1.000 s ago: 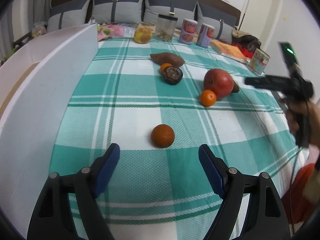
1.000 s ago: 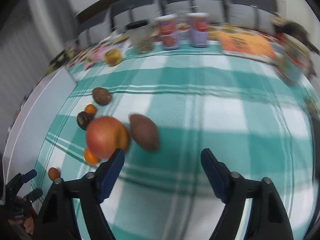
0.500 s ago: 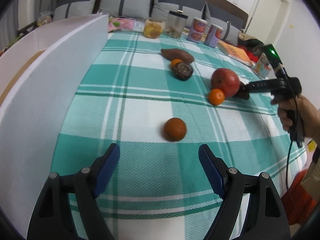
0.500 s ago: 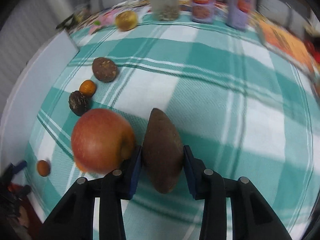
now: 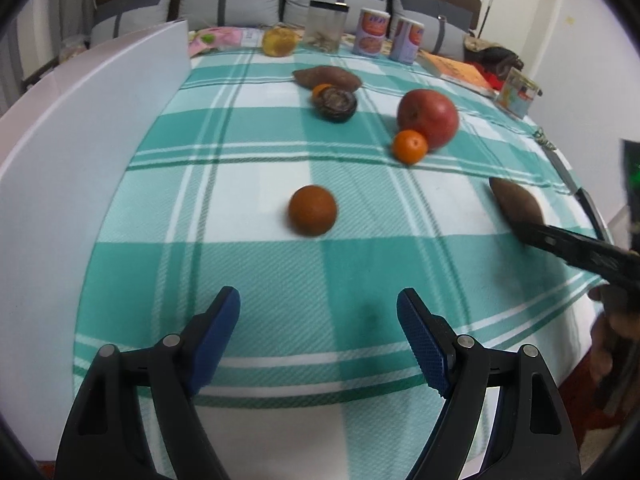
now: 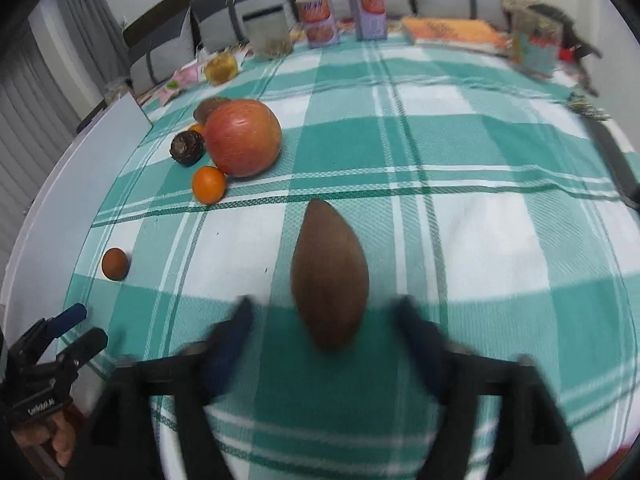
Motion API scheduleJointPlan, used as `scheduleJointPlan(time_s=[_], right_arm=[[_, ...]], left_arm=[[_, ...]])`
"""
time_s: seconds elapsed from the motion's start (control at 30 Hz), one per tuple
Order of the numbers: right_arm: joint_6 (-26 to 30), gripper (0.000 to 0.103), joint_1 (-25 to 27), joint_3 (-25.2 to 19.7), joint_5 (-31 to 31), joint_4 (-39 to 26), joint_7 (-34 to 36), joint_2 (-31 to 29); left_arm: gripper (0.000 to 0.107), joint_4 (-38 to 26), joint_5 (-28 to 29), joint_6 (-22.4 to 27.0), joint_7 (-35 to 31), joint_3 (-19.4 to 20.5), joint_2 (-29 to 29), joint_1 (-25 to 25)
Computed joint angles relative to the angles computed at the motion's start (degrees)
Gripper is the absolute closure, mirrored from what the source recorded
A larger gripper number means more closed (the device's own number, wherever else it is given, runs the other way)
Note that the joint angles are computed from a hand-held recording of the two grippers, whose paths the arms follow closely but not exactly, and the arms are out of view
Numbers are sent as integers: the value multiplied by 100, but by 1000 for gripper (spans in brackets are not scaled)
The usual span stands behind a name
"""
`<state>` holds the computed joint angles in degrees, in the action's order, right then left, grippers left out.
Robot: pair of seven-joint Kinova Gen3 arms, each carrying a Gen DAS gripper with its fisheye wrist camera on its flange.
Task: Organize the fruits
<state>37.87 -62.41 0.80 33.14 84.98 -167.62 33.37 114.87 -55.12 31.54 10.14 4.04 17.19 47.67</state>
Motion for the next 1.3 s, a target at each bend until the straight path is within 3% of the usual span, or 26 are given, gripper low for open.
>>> scheduleJointPlan(time_s=[0.1, 0.27, 0.43, 0.53, 0.83, 1.3], right_arm=[[502, 14, -598, 274, 476, -104, -456, 60], [1195, 9, -826, 117, 871, -245, -745, 264], [987, 7, -840, 44, 1163, -67, -1005, 383], [865, 0, -887, 71, 1369, 36, -1215, 402], [918, 0, -1096, 131, 1933, 159, -1887, 500], [1023, 0, -1084, 3, 2222, 211, -2193, 527]], left_arm=[[20, 111, -174, 75, 284, -50, -5, 95], [18, 90, -251, 234, 375, -10, 143, 141], [13, -63, -379, 685, 326, 59, 362, 372], [12, -25, -487, 714, 480, 64, 374, 403], [10, -66, -596, 949, 694, 144, 461, 463], [9, -52, -705, 1024, 825, 196, 486, 471]])
